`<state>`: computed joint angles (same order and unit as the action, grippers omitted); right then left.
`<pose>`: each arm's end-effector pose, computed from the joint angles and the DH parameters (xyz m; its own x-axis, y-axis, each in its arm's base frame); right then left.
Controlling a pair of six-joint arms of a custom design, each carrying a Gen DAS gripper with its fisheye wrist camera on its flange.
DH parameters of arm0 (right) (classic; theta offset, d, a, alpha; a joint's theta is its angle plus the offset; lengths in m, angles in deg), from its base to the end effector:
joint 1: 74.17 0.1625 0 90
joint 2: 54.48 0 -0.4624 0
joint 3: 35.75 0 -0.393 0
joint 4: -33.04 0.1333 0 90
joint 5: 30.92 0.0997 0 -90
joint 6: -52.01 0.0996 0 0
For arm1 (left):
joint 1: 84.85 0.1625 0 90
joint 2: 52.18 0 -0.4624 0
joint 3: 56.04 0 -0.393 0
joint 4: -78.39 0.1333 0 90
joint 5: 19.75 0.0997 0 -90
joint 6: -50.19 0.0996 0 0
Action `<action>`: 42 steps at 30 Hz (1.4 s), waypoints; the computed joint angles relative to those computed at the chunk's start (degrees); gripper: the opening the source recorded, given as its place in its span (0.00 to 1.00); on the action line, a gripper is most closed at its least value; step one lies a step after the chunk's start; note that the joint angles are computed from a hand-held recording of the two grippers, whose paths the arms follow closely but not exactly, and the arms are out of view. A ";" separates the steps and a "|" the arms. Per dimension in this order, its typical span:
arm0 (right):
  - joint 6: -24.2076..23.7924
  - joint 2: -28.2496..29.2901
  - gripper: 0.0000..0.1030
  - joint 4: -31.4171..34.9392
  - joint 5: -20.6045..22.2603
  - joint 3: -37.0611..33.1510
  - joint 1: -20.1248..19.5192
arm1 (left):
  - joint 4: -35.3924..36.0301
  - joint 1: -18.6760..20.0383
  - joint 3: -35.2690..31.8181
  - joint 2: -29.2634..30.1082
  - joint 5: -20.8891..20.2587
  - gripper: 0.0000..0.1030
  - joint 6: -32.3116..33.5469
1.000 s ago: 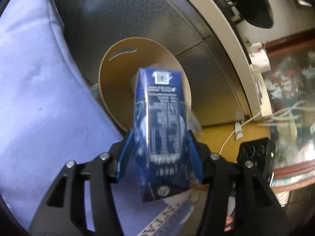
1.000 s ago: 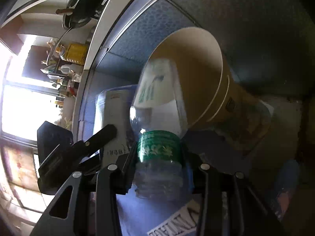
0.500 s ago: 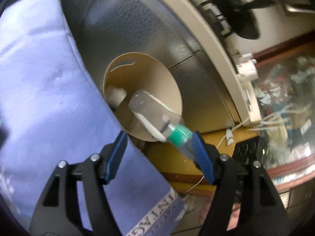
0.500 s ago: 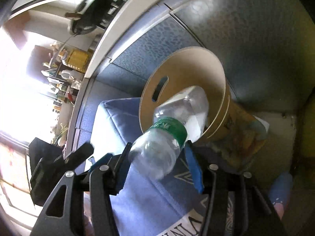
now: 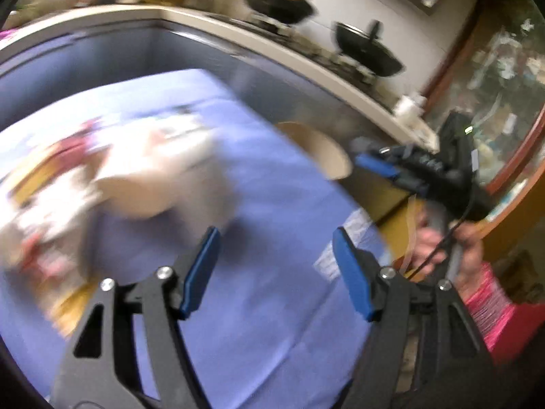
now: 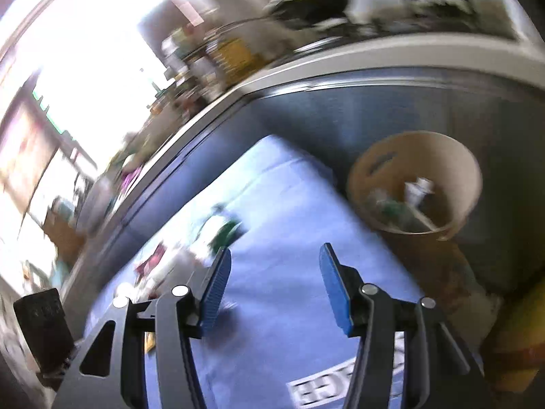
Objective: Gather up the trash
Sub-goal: 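Grasp the white paper cup with the left tool while the right tool grasps the tissue pack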
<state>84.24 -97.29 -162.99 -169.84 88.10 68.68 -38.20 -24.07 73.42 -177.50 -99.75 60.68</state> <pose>0.4484 -0.2667 0.0713 -0.9357 0.0115 0.3526 -0.2641 0.6398 -0.7217 0.0073 -0.2954 0.4588 -0.7948 0.5627 -0.2273 0.6060 0.7161 -0.3463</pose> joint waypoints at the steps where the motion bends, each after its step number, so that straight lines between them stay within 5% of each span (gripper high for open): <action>1: -1.79 1.52 0.52 1.52 0.72 -1.87 0.66 | 1.07 2.36 -0.83 -1.68 1.12 0.64 1.22; 6: -6.73 8.76 0.52 10.90 3.65 -10.90 2.33 | 0.11 12.25 -3.70 -5.18 4.46 0.64 6.75; 11: -10.69 14.16 0.60 18.46 1.21 -17.80 3.13 | -4.82 23.12 -8.47 -0.34 2.63 0.64 7.90; 17: -13.16 17.76 0.75 18.59 -3.38 -19.89 2.75 | -6.14 34.60 -17.96 11.75 -7.12 0.76 0.06; 20: -13.60 18.54 0.77 20.72 -4.26 -20.69 2.31 | -5.18 37.29 -21.89 17.18 -11.49 0.77 -5.80; 26: -15.40 19.02 0.80 21.44 -5.22 -20.30 0.52 | -7.55 37.11 -22.35 20.38 -11.02 0.82 -11.24; 34: -17.50 19.43 0.80 18.77 -1.02 -19.78 -2.02 | -8.47 36.06 -20.69 20.76 -9.21 0.82 -14.05; 35: -17.90 19.57 0.79 18.23 -0.80 -19.79 -2.11 | -8.92 35.96 -20.51 20.82 -8.85 0.80 -14.10; 37: -18.73 19.79 0.77 16.94 -0.26 -19.57 -2.39 | -8.94 35.45 -20.33 20.89 -7.22 0.61 -14.29; 38: -19.10 19.79 0.60 16.52 0.21 -19.39 -2.48 | -8.82 36.18 -20.55 21.25 -9.03 0.59 -13.98; 42: -19.13 19.39 0.56 15.41 1.78 -18.33 -1.85 | -9.88 35.76 -19.37 20.00 -8.03 0.56 -12.85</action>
